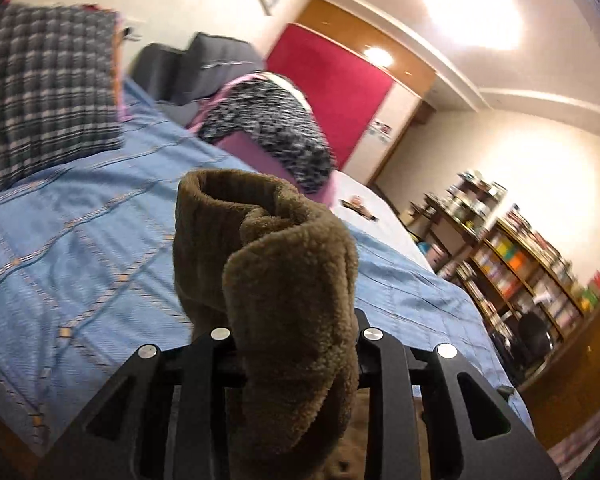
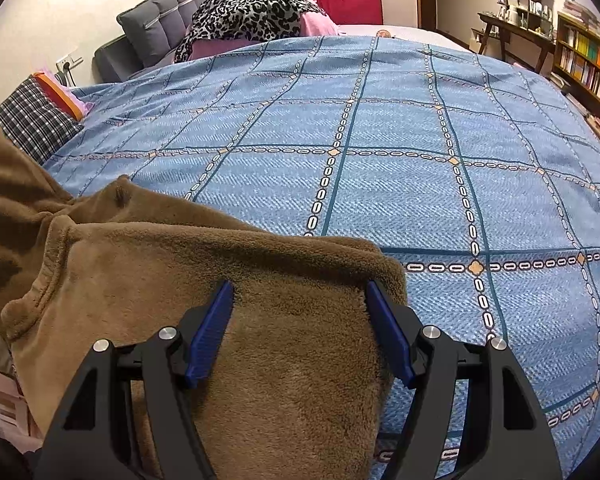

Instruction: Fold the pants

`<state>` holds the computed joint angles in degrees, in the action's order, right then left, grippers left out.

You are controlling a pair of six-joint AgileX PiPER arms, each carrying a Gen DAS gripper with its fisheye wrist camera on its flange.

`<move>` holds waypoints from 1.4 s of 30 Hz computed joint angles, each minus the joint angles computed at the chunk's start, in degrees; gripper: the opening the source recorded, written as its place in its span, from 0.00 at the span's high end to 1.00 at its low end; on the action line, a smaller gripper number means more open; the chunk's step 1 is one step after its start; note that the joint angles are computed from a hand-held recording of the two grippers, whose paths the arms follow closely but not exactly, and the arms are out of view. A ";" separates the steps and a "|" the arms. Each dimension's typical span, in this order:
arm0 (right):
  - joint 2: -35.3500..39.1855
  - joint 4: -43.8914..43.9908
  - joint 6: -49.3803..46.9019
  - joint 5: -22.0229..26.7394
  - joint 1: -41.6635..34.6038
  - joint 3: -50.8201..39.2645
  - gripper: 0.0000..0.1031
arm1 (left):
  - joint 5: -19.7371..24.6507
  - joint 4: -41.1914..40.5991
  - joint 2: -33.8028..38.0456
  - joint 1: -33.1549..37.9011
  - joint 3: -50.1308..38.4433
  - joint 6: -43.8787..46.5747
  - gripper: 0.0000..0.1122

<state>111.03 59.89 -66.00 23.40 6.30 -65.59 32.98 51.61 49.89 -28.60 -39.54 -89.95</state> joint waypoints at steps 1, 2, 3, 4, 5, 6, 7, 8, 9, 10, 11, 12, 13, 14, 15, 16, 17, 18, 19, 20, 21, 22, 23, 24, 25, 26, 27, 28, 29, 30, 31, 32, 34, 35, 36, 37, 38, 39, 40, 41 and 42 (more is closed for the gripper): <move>-0.22 0.44 -0.33 0.39 -0.21 0.09 0.32 | 1.37 1.98 1.06 -2.57 -0.85 -1.99 0.76; -0.59 1.28 -1.10 0.67 -0.45 0.37 0.32 | 3.32 4.49 3.41 -6.27 -2.85 -4.26 0.76; -1.02 2.28 -2.05 0.72 -0.62 0.80 0.32 | 5.05 6.11 5.12 -9.16 -4.32 -5.67 0.76; -1.76 4.34 -4.00 0.96 -1.01 1.51 0.32 | 6.02 7.10 6.87 -11.19 -5.74 -6.14 0.76; -2.51 6.61 -6.03 1.52 -1.57 2.24 0.32 | 7.44 8.14 9.40 -14.00 -7.90 -6.45 0.76; -3.17 8.43 -7.45 2.44 -2.28 2.82 0.32 | 8.47 8.77 11.82 -16.22 -9.90 -6.35 0.76; -3.59 9.73 -8.45 3.12 -2.82 3.28 0.32 | 9.10 9.22 13.22 -17.58 -10.96 -6.51 0.76; -4.09 10.97 -9.38 3.80 -3.41 3.78 0.32 | 9.50 9.49 15.44 -19.16 -12.73 -6.11 0.76; -4.53 11.97 -10.23 4.34 -3.98 4.28 0.32 | 9.85 9.53 17.39 -20.54 -14.32 -5.68 0.76; -5.02 12.96 -11.10 4.93 -4.65 4.85 0.32 | 10.32 9.62 18.99 -21.94 -15.59 -5.54 0.76; -5.40 13.85 -11.93 5.40 -5.29 5.37 0.32 | 9.90 9.18 21.26 -22.95 -17.45 -4.61 0.76; -5.51 14.42 -12.47 5.76 -5.77 5.60 0.32 | 10.03 9.19 22.74 -23.98 -18.54 -4.59 0.76; -5.80 15.43 -13.46 6.45 -6.64 6.19 0.32 | 9.94 8.74 24.76 -24.83 -20.27 -3.76 0.76; -5.96 15.57 -13.42 6.78 -7.06 6.24 0.32 | 9.71 8.44 26.37 -25.44 -21.53 -3.13 0.76; -6.17 15.99 -13.62 7.12 -7.57 6.46 0.32 | 9.54 8.45 27.67 -25.90 -22.43 -2.96 0.76; -6.39 16.89 -14.39 7.81 -8.41 6.94 0.32 | 9.52 8.03 29.69 -26.64 -24.09 -1.96 0.76; -6.53 17.46 -14.87 8.47 -9.07 7.23 0.32 | 9.55 7.65 31.19 -27.25 -25.42 -1.17 0.76; -6.66 17.92 -15.28 9.08 -9.70 7.48 0.32 | 9.39 7.30 32.62 -27.81 -26.60 -0.45 0.76; -6.78 18.39 -15.61 9.83 -10.50 7.70 0.32 | 9.08 6.80 34.16 -28.12 -27.90 0.51 0.76; -6.91 18.68 -15.90 10.18 -10.89 7.92 0.32 | 8.65 6.06 35.95 -28.44 -29.44 1.89 0.76; -6.93 18.90 -16.23 10.59 -11.35 8.02 0.32 | 8.52 5.56 37.31 -28.79 -30.65 2.82 0.76; -7.02 19.03 -16.49 10.90 -11.82 8.17 0.32 | 8.38 5.01 38.90 -29.10 -32.08 3.86 0.76; -7.14 19.27 -16.84 11.16 -12.21 8.43 0.32 | 8.29 4.57 40.95 -29.50 -33.78 4.95 0.76; -7.18 19.38 -17.03 11.48 -12.55 8.58 0.32 | 7.95 4.52 42.08 -29.63 -34.27 5.45 0.76; -7.19 19.44 -17.19 11.81 -12.94 8.72 0.32 | 7.85 3.92 43.65 -29.77 -35.58 6.55 0.76; -7.03 19.45 -17.19 11.95 -13.12 8.65 0.32 | 7.60 2.97 45.42 -29.86 -36.97 7.97 0.76; -7.02 19.51 -17.27 12.13 -13.37 8.79 0.32 | 7.26 2.58 46.52 -29.96 -37.42 8.40 0.76; -7.00 19.57 -17.38 12.23 -13.56 8.93 0.32 | 7.23 1.82 48.12 -30.22 -38.69 9.32 0.76; -6.97 19.80 -17.76 12.40 -13.91 9.22 0.32 | 6.99 0.44 50.13 -30.16 -40.21 11.05 0.76; -6.90 19.83 -17.79 12.49 -14.11 9.30 0.32 | 6.78 -0.64 51.37 -30.04 -41.18 12.33 0.76; -6.67 19.99 -18.00 12.63 -14.45 9.38 0.32 | 6.46 -1.85 52.85 -29.92 -42.29 13.70 0.76; -6.62 20.31 -18.27 12.57 -14.54 9.64 0.32 | 6.01 -2.30 53.47 -29.78 -42.30 14.23 0.76; -6.23 20.30 -18.21 12.89 -15.02 9.60 0.32 | 5.45 -3.80 55.44 -29.72 -43.31 16.05 0.76; -6.04 20.28 -18.15 13.01 -15.20 9.57 0.32 | 5.29 -5.10 56.68 -29.65 -44.24 17.73 0.76; -5.90 20.22 -18.03 13.11 -15.34 9.55 0.32 | 5.40 -6.44 57.89 -29.62 -45.14 19.27 0.75; -5.77 20.11 -17.89 13.20 -15.46 9.52 0.32 | 5.42 -7.65 58.89 -29.58 -45.73 20.37 0.75; -5.60 19.99 -17.78 13.21 -15.50 9.38 0.32 | 5.27 -8.76 59.71 -29.51 -46.22 21.35 0.70; -5.54 19.98 -17.84 13.20 -15.57 9.41 0.32 | 4.67 -10.91 60.16 -29.14 -46.49 23.50 0.59; -5.57 19.97 -17.95 13.21 -15.68 9.55 0.32 | 3.13 -11.95 59.72 -28.79 -45.42 24.31 0.53; -5.59 19.95 -18.02 13.20 -15.77 9.64 0.32 | 2.20 -12.70 59.68 -28.75 -45.23 25.04 0.49; -5.61 20.00 -18.13 13.14 -15.84 9.75 0.32 | 1.87 -13.13 59.67 -28.95 -45.25 25.73 0.45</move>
<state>105.42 79.89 -84.13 36.54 -9.54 -55.85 34.84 38.49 109.56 -57.56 -84.79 -64.21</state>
